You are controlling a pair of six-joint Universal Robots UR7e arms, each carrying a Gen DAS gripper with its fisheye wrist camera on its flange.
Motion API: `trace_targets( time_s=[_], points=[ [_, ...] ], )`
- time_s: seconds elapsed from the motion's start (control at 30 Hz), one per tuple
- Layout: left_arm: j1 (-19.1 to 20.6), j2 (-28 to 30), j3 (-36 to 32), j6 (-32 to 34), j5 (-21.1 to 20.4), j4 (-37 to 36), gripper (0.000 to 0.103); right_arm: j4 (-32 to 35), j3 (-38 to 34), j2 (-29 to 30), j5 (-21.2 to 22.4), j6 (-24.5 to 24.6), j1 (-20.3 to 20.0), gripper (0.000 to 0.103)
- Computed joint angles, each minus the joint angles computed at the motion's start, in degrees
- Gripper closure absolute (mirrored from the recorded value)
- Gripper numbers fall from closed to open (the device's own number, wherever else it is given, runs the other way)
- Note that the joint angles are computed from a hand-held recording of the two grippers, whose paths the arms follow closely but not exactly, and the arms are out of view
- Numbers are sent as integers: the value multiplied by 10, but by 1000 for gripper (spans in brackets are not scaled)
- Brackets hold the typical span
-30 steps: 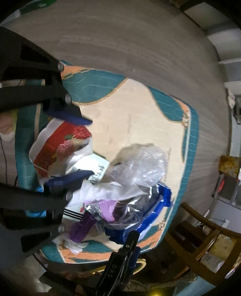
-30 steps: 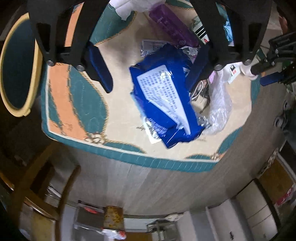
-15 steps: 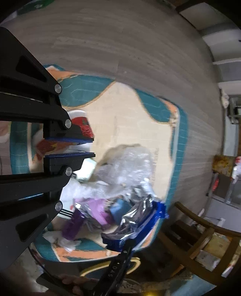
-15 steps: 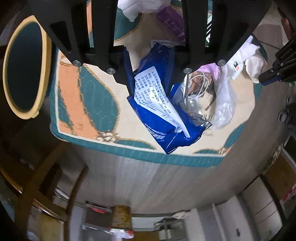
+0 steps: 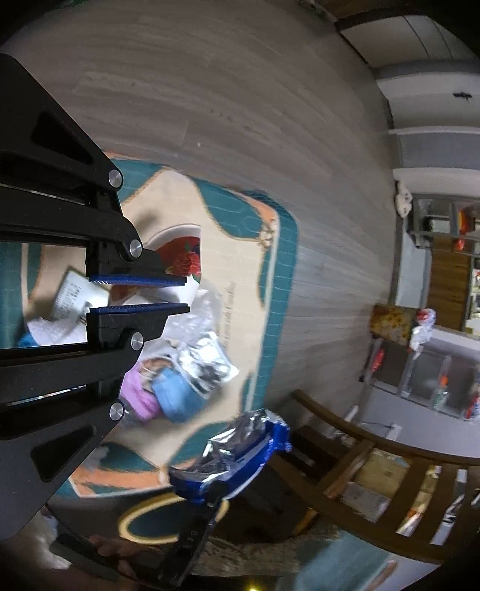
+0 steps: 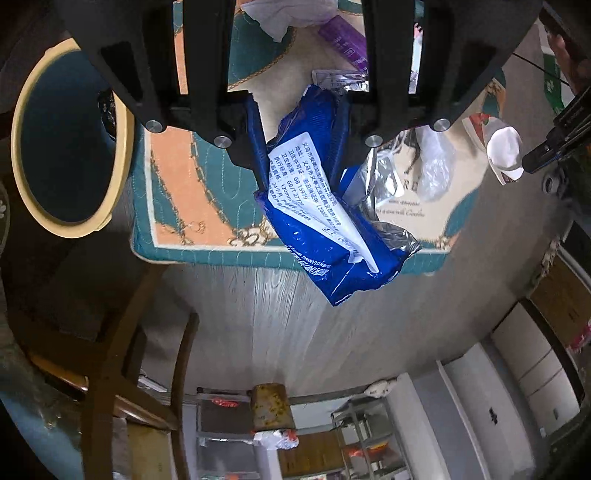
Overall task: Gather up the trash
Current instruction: 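Grasp the blue wipes packet with the right tool while the left tool grasps the red-white box, then move the blue wipes packet over the bin and open the right tool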
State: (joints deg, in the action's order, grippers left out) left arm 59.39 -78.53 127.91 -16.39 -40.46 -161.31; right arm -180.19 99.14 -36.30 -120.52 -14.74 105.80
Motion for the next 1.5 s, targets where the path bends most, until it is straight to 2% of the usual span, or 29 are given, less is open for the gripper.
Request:
trace_targets(
  time_s=[0.33, 0.43, 0.5, 0.63, 0.87, 1.1, 1.2, 1.37, 1.5],
  points=[
    [-28, 14, -17, 35, -2, -70, 94, -20, 31, -58, 19, 4, -1, 72],
    [-61, 37, -21, 100, 39, -114, 94, -24, 41, -77, 26, 7, -4, 72],
    [-80, 49, -24, 137, 49, -142, 94, -28, 47, -89, 30, 9, -6, 72],
    [-111, 69, -38, 173, 16, -180, 94, -42, 65, -120, 34, 9, -10, 72],
    [-136, 109, -63, 182, -49, -202, 94, -67, 111, -185, 30, 2, -26, 72],
    [-139, 159, -91, 165, -96, -194, 94, -84, 154, -246, -3, -7, -62, 72],
    [-139, 178, -99, 159, -113, -188, 94, -96, 155, -250, -36, -11, -85, 72],
    [-140, 230, -125, 161, -133, -183, 94, -41, 147, -263, -41, 51, -137, 72],
    [-142, 276, -147, 169, -137, -167, 94, -27, 140, -258, -70, 57, -156, 72]
  ],
)
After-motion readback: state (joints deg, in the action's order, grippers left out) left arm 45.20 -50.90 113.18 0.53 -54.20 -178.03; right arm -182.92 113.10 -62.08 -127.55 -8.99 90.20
